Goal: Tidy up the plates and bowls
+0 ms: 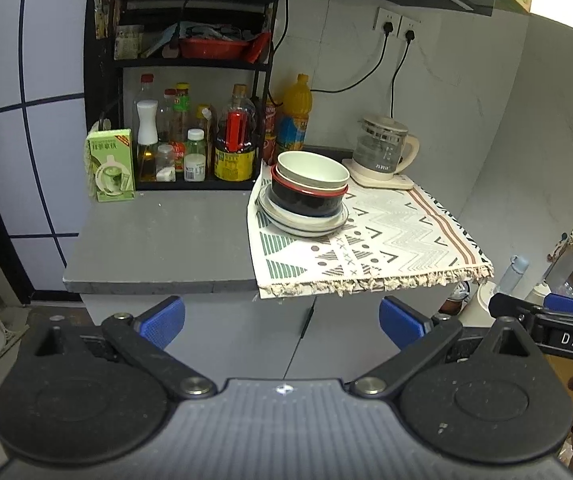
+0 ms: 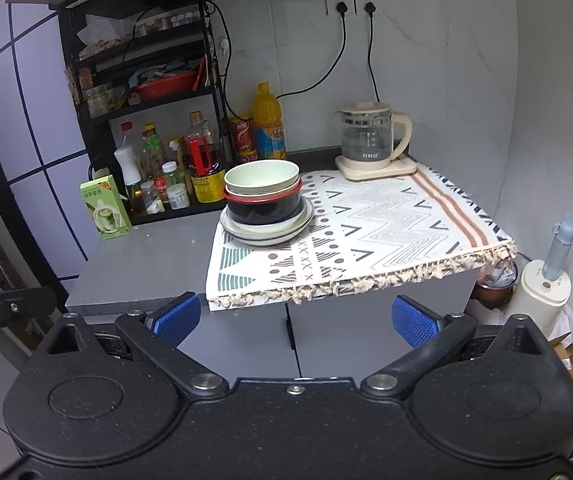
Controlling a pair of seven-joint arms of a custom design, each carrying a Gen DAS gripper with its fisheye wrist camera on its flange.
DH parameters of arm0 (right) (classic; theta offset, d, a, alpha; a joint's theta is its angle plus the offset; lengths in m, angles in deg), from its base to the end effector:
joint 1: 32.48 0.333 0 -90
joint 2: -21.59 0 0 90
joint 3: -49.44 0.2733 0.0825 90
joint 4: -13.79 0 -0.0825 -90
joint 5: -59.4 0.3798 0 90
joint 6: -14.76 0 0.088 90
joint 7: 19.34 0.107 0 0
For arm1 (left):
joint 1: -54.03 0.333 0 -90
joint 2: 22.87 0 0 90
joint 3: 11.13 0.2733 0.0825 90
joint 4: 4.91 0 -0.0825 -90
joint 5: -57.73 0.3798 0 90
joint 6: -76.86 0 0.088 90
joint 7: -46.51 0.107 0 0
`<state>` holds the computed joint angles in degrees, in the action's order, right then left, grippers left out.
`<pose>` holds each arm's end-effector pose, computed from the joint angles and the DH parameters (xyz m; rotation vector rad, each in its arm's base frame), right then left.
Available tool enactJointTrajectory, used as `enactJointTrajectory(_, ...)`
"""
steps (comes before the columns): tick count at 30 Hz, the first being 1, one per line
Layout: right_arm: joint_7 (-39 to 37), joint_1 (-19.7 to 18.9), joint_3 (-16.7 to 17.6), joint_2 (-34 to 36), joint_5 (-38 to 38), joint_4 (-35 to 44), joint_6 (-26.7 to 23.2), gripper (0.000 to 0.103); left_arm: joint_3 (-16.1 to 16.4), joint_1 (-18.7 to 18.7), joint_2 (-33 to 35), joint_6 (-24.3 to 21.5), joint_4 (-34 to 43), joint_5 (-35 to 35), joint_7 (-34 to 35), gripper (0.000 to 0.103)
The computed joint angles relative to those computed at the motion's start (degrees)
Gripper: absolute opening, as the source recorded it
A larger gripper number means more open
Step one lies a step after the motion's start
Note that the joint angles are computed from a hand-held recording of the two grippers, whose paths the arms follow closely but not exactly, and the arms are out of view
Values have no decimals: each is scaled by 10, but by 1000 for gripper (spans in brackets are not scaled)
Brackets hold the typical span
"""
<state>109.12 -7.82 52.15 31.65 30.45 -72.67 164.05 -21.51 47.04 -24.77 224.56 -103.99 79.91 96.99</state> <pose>0.5773 0.3070 0.6294 -1.6740 1.4963 -0.7465 0.5693 -0.1868 0.6415 -1.8199 1.5620 -0.9501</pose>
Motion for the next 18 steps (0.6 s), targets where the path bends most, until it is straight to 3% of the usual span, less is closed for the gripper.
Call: enactJointTrajectory(18, -7, 0, -2, 3, 2, 1, 0, 103, -2, -6, 11, -7, 14, 16, 1, 102)
